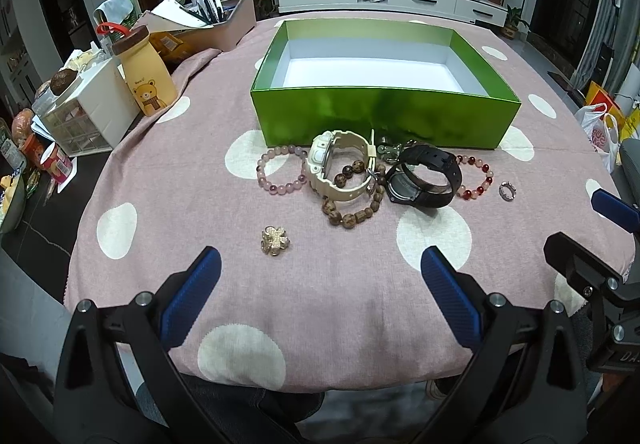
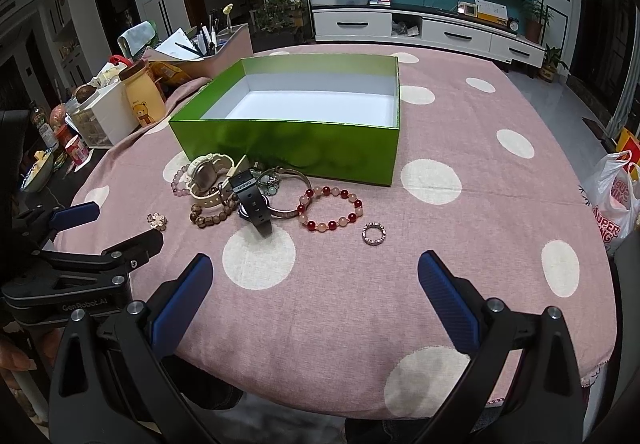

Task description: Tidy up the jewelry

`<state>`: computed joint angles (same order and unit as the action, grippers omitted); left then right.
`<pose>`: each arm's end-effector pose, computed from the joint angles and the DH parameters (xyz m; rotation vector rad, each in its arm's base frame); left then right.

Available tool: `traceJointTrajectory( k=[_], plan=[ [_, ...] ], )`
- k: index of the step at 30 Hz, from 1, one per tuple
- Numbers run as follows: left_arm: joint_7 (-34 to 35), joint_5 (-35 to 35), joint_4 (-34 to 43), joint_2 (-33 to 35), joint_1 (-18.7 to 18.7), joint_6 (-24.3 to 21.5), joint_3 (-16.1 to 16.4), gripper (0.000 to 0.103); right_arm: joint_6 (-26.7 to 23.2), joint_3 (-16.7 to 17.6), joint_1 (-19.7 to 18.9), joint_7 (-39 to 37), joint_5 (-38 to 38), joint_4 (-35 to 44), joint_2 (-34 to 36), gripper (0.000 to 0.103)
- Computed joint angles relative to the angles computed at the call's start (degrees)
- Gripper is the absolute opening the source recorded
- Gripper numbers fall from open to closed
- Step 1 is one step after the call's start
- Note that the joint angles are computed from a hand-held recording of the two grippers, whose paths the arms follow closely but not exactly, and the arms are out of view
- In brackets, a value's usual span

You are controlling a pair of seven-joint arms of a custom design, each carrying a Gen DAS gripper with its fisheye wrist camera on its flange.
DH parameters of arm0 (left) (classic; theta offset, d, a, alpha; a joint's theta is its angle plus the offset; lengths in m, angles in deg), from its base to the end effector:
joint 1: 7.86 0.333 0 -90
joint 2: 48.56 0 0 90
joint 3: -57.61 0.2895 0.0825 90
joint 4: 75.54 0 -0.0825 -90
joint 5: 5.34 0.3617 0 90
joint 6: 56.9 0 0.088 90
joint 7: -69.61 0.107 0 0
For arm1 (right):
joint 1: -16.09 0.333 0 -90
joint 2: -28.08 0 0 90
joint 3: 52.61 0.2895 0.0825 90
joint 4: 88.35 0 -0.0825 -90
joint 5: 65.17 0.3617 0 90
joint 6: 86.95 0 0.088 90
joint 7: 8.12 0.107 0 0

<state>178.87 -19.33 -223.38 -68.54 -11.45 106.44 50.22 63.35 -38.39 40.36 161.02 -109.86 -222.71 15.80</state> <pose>0.4419 -0.0737 0.4384 -1.5557 2.1598 -0.6541 0.3749 0.3234 0.4486 -1.6790 1.8630 -0.6090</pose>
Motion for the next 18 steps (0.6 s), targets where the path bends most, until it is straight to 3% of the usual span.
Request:
traceJointTrajectory(
  k=[18],
  plan=[
    [-0.41, 0.49, 0.01, 0.23, 0.09, 0.34, -0.18, 0.101, 0.01, -0.1, 0.08, 0.08, 0.03, 0.02, 0.12, 0.102]
  ],
)
